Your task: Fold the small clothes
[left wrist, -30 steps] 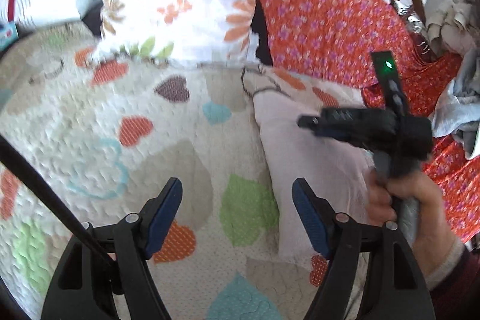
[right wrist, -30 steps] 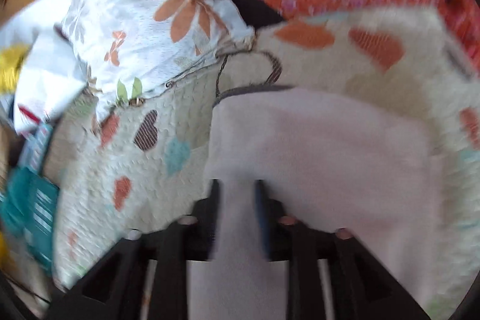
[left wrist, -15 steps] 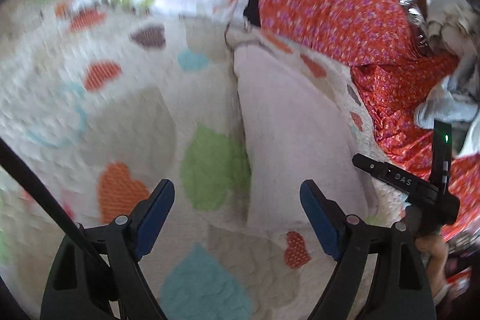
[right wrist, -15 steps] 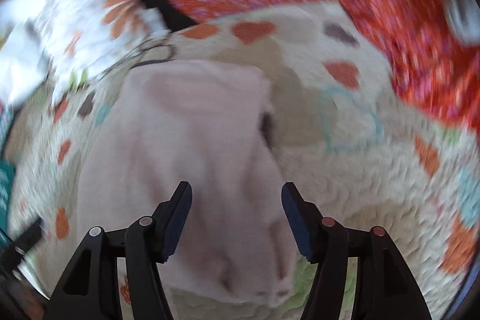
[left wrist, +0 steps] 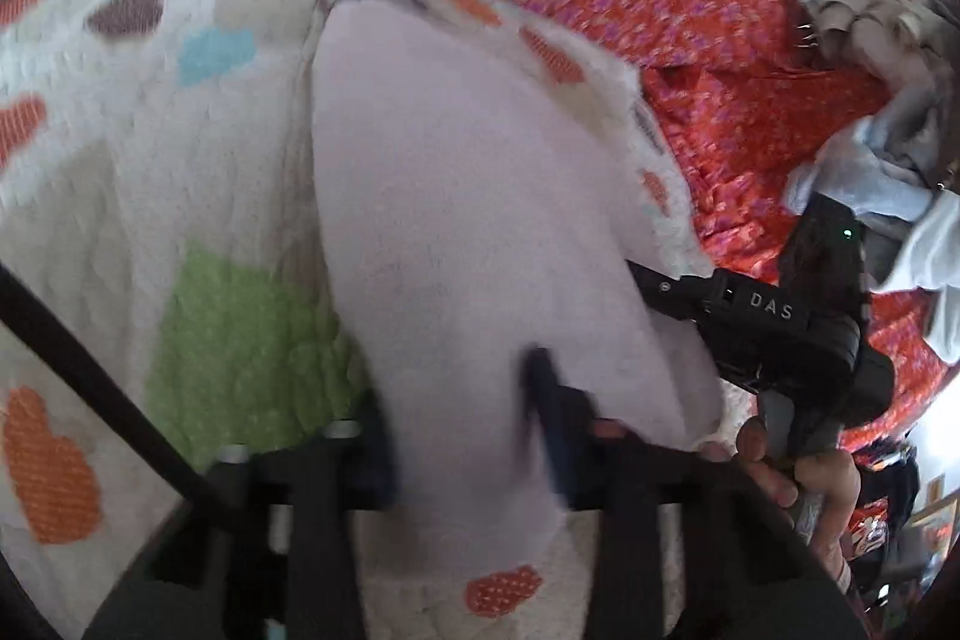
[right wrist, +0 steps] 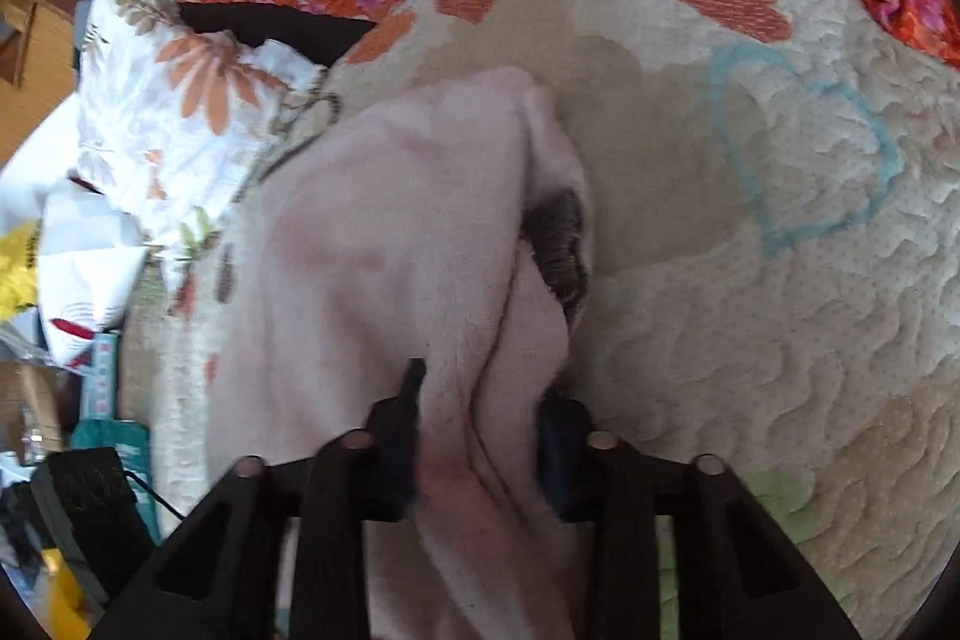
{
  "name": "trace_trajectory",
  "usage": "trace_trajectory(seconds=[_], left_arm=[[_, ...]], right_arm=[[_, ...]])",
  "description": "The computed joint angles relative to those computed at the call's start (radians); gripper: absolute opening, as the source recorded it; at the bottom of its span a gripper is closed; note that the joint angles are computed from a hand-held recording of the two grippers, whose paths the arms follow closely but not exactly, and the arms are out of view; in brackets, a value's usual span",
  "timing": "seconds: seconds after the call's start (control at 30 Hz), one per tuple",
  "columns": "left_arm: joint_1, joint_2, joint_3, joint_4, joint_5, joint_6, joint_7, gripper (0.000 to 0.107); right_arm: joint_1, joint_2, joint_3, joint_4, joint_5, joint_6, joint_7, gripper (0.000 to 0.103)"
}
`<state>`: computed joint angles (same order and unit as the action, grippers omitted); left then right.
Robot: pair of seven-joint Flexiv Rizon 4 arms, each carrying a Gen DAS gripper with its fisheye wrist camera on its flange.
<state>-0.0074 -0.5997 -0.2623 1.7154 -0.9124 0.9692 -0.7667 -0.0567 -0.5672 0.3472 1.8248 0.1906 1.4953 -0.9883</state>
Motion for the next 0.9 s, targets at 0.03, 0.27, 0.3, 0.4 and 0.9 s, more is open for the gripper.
trace_trajectory(seconds=[0.03,0.27,0.3,0.4,0.9], left_arm=[[0.007,0.013,-0.003,0.002,-0.009,-0.007,0.0,0.025],[-0.037,0.027,0.116,0.002,0.174,-0.004,-0.141,0.044],[-0.039,0.015,0.132,-0.005,0.22,-0.021,-0.18,0.045],[0.01,0.023,0.088,0.035,0.197,-0.017,-0.166,0.052],[0.607,0.018,-0.856,0.503,0.253,1.444,0.1,0.103]], right_arm=[[-0.036,-0.003,0.05,-0.007,0.02,0.022,-0.028,0.031],[0.141,0.064,-0.124,-0.01,0.175,-0.094,-0.134,0.036],[0.187,0.069,-0.182,0.0,0.158,-0.133,-0.102,0.043],[0.263,0.101,-0.273,-0.003,0.32,-0.165,-0.184,0.047],[0.119,0.08,-0.079,0.155,-0.396,0.012,0.31,0.035]])
